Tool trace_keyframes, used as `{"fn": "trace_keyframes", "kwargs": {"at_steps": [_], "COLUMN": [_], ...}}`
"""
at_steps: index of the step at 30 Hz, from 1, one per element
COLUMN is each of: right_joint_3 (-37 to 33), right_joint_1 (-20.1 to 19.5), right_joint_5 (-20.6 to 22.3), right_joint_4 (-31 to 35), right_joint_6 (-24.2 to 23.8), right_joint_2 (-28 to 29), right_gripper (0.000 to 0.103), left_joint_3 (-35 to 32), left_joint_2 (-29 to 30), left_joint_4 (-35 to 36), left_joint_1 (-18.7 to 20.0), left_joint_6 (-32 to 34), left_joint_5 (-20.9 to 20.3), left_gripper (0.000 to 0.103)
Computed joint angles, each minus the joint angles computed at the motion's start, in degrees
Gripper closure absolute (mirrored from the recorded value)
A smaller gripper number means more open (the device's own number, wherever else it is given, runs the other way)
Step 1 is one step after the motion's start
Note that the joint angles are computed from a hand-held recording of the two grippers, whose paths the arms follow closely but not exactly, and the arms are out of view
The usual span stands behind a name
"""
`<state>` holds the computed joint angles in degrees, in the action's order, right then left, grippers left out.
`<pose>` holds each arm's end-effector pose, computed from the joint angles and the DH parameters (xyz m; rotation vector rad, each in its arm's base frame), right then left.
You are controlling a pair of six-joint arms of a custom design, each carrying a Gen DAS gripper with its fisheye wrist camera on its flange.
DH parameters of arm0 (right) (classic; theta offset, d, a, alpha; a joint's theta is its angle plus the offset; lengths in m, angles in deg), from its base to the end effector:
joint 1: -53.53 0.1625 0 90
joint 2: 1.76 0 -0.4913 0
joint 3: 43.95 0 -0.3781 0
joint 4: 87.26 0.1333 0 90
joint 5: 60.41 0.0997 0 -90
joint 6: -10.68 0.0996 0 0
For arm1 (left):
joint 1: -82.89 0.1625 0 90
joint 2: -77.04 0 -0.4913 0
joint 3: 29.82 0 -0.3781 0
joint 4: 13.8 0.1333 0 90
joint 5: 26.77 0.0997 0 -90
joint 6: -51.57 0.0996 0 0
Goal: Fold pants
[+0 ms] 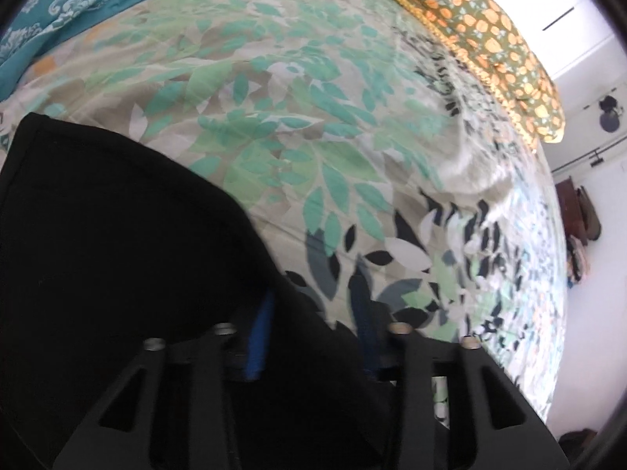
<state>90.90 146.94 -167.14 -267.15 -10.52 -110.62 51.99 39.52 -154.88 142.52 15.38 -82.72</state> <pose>0.1229 -0.3038 0.5093 0.2894 -2.3350 1.3904 -0.2257 -0.7591 0.1275 -0.1826 2.6435 -0.5765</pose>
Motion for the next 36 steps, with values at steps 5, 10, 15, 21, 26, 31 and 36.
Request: {"fn": "trace_keyframes", "kwargs": {"at_steps": [5,10,15,21,26,31,36], "right_joint_3": [0.0,-2.7,-4.2,-4.2,-4.2,-4.4,-4.9], "right_joint_1": [-6.7,-14.4,-19.6,-25.0,-32.8,-35.4,-33.8], "right_joint_5": [3.9,9.4,11.1,4.1,9.2,13.2,11.6], "right_joint_4": [0.1,0.9,5.8,16.8,21.1,23.6,24.5], "right_joint_6": [0.6,1.5,4.1,3.6,8.5,11.4,10.6], "right_joint_2": [0.3,3.7,4.4,3.6,0.4,-1.5,-2.3], "right_gripper": [0.098,0.098,0.098,0.098,0.098,0.098,0.098], "left_joint_3": [9.7,24.1,44.3,52.5,50.8,51.6,52.7], "left_joint_2": [-5.0,-15.8,-28.0,-27.7,-26.6,-27.3,-29.6], "left_joint_4": [-16.4,-31.9,-31.8,-28.5,-28.6,-29.8,-29.8], "left_joint_1": [-0.4,-5.6,-14.2,-13.3,-12.8,-12.3,-14.5], "left_joint_6": [2.2,8.1,-0.1,-9.8,-7.7,-8.8,-7.7], "left_joint_5": [-2.8,-1.3,4.3,-3.4,-4.6,-6.1,-4.5], "left_gripper": [0.098,0.098,0.097,0.097,0.097,0.097,0.098]}}
